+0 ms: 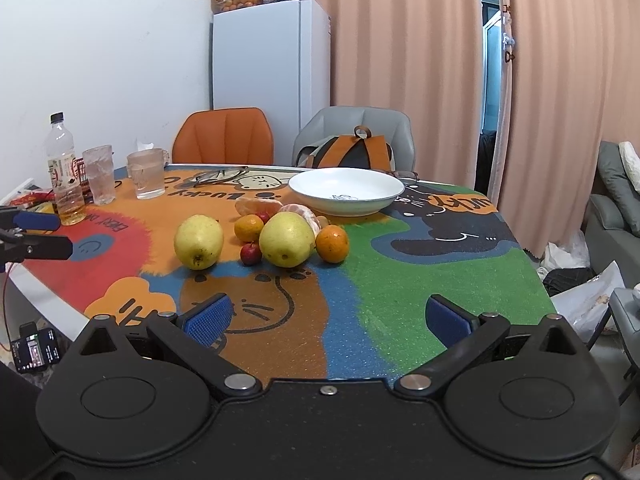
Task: Organize fruits
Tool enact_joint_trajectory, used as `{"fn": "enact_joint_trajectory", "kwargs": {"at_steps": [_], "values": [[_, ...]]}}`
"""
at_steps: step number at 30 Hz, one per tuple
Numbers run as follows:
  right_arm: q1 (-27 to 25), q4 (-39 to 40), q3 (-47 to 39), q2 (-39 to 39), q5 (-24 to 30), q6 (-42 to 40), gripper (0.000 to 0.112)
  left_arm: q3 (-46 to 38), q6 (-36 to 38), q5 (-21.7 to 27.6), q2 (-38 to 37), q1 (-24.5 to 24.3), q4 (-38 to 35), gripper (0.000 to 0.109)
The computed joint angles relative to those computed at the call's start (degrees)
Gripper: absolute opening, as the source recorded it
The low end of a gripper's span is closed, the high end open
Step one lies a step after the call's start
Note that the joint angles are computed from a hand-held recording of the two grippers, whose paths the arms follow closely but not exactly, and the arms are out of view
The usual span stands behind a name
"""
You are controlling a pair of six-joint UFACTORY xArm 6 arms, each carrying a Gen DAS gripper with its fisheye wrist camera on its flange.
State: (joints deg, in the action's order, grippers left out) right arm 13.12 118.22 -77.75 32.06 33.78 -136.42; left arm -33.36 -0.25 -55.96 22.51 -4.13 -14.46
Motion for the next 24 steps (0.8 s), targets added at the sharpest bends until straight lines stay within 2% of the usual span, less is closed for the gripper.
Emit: {"fn": "enact_joint_trajectory", "kwargs": {"at_steps": [24], "values": [[0.5, 0.37, -0.24, 0.52, -0.83, -0.63, 0.103, 0.41, 1.19, -0.86, -0.36, -0.51, -0.79, 0.103]]}}
